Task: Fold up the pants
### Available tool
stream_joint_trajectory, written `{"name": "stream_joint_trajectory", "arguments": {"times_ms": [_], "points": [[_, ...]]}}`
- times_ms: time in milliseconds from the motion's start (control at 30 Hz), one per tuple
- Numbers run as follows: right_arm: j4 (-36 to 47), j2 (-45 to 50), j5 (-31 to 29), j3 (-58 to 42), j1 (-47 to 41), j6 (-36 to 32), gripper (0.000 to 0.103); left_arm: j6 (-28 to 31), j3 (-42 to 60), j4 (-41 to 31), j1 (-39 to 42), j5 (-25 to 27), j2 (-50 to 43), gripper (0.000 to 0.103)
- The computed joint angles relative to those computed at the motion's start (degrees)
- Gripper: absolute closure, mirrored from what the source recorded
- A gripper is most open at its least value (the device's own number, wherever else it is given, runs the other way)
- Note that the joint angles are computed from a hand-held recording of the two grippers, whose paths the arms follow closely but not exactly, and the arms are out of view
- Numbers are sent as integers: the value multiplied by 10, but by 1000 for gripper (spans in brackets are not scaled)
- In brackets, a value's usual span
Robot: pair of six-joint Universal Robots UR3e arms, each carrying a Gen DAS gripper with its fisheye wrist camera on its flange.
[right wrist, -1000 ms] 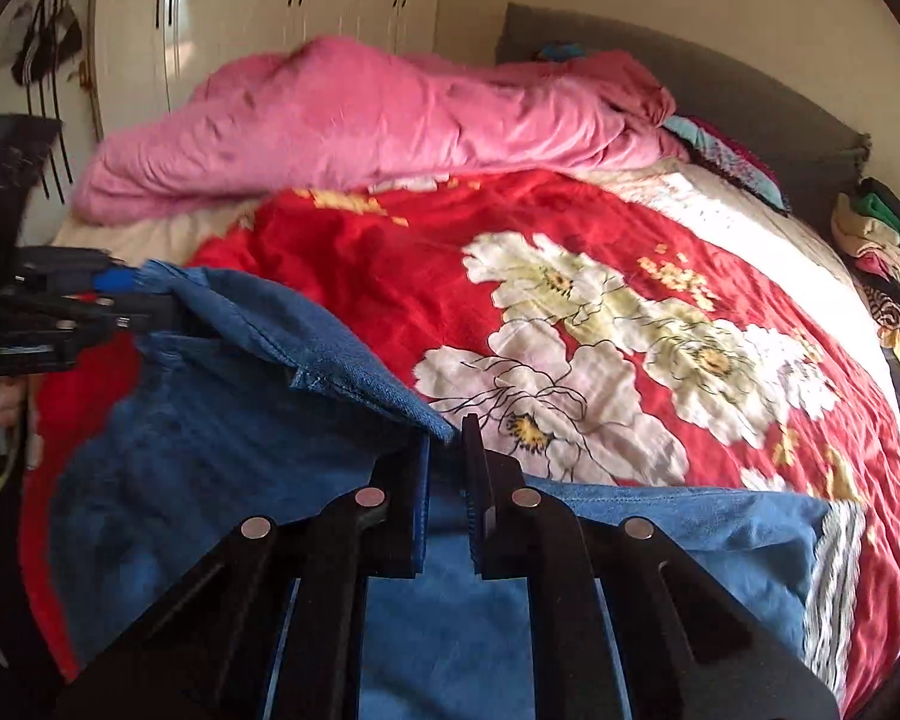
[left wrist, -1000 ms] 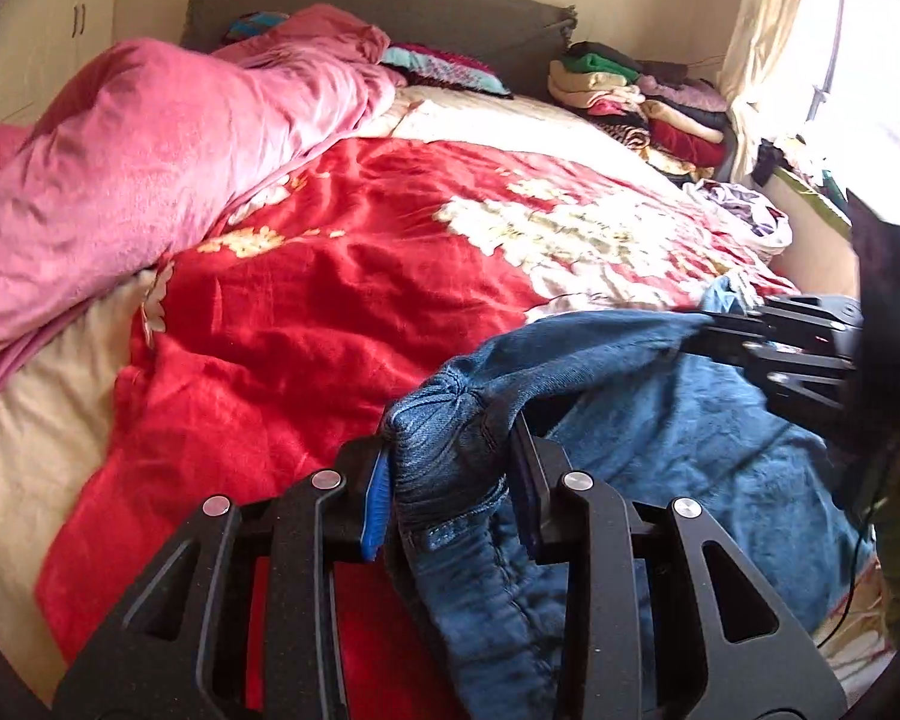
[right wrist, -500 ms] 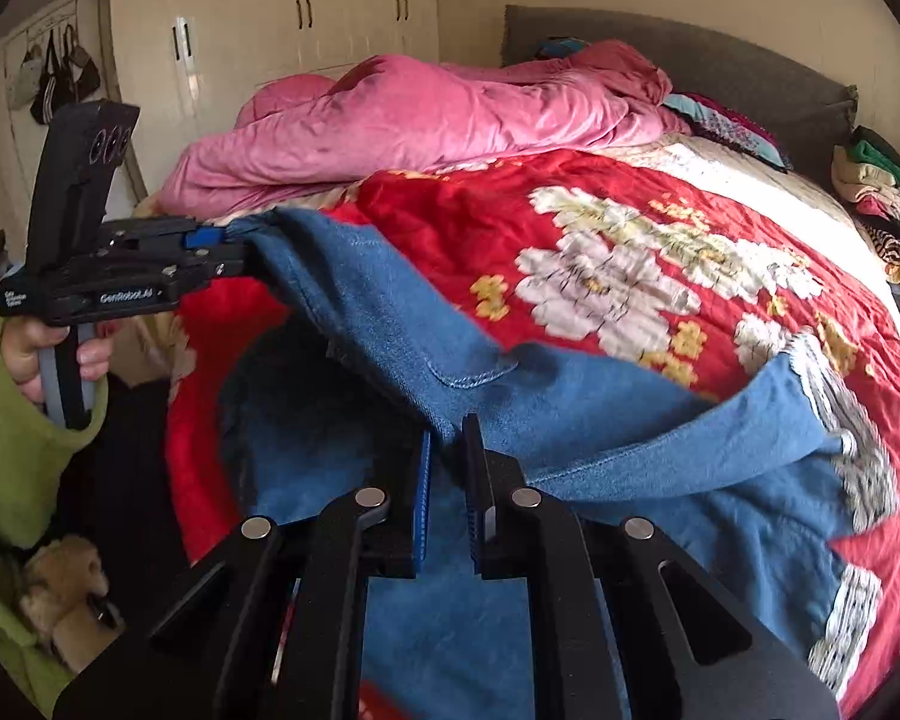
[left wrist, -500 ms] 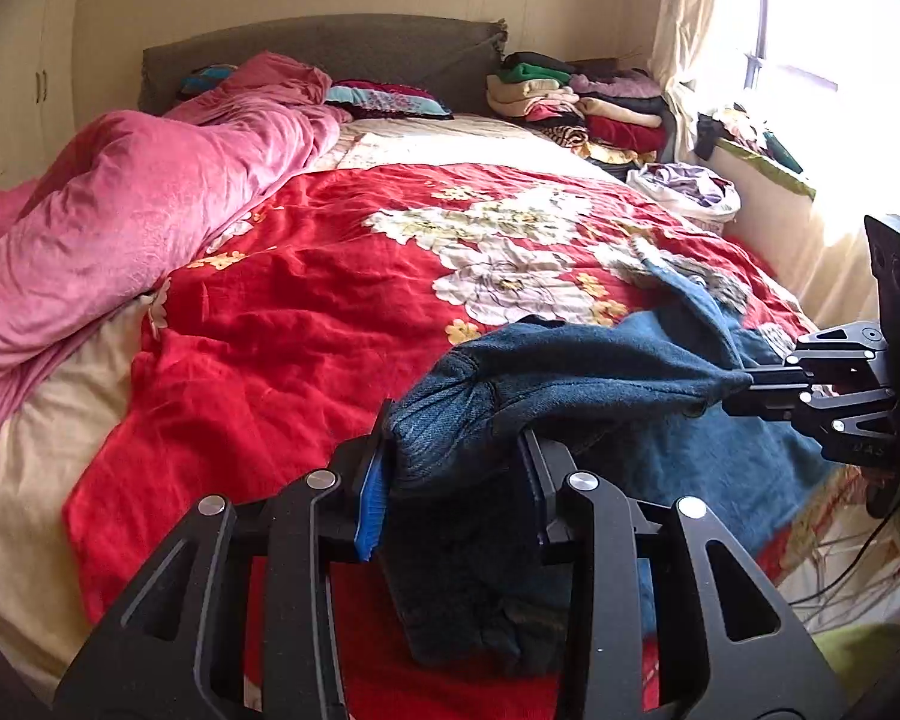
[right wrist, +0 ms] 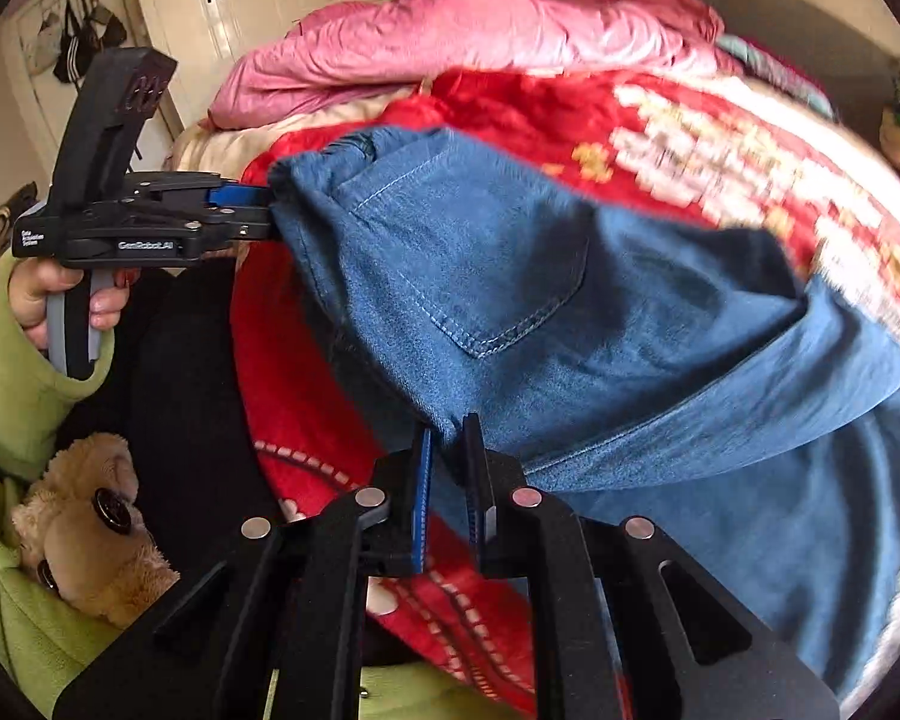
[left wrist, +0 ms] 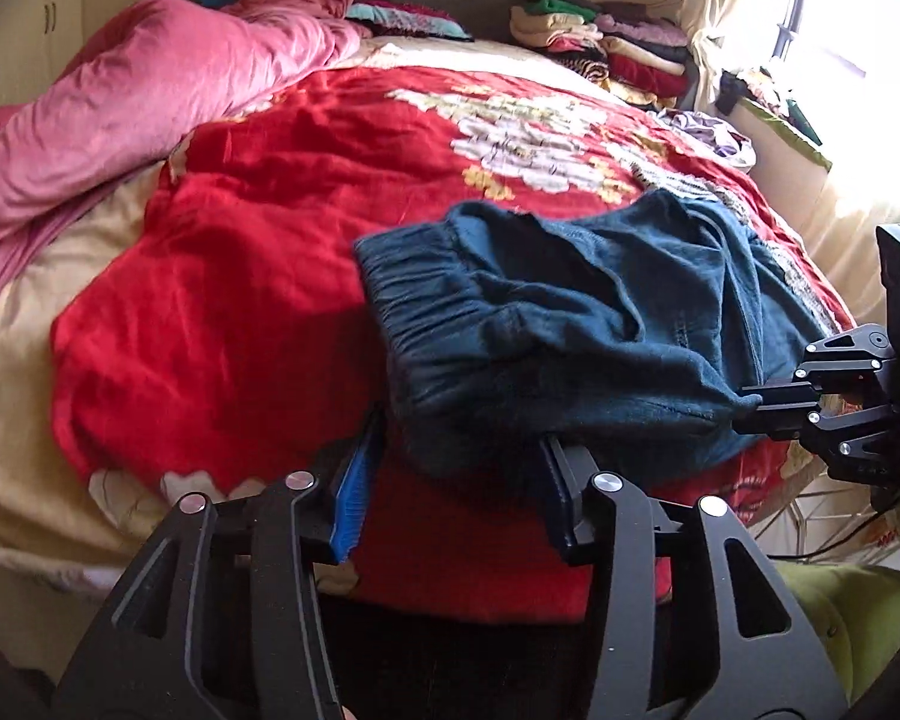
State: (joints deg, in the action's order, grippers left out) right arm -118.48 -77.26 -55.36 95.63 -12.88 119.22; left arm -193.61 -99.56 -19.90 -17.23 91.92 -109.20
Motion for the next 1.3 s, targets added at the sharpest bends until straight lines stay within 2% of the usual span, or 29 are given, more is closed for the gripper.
{"name": "stream_joint_trajectory", "arguments": {"times_ms": [167, 300, 400, 467, 533, 600, 633, 700, 767, 867, 1000, 1067, 1200, 1300], "points": [[-3, -1, -12, 13, 5, -7, 93, -28, -54, -12, -2, 30, 61, 59], [-5, -1, -6, 24, 5, -9, 90, -42, -42, -6, -1, 16, 82, 61], [3, -1, -3, 27, 1, -15, 88, -35, 38, -20, -20, -10, 33, 61], [26, -4, 9, 23, -8, -21, 85, -21, 112, -50, -38, -18, -19, 66], [69, -16, 20, 17, -21, -45, 84, -2, 179, -87, -58, -2, -68, 66], [90, -40, 29, 25, -36, -68, 84, 15, 261, -157, -91, 76, -130, 66], [94, -49, 33, 28, -42, -72, 83, 20, 274, -167, -98, 93, -146, 66], [97, -65, 58, 34, -62, -77, 79, 11, 270, -172, -92, 77, -163, 66], [73, -68, 75, 35, -67, -60, 71, 11, 260, -162, -93, 76, -167, 66], [13, -34, 74, 15, -45, 1, 71, 15, 254, -152, -92, 77, -167, 66], [-49, 22, 28, -11, -2, 83, 71, 17, 239, -131, -86, 69, -166, 66], [-60, 66, -21, -40, 26, 131, 71, 20, 236, -124, -91, 79, -168, 66], [-66, 79, -35, -47, 33, 147, 70, 26, 241, -119, -104, 102, -175, 65], [-58, 54, -13, -40, 17, 153, 67, 17, 227, -110, -98, 87, -163, 65]]}}
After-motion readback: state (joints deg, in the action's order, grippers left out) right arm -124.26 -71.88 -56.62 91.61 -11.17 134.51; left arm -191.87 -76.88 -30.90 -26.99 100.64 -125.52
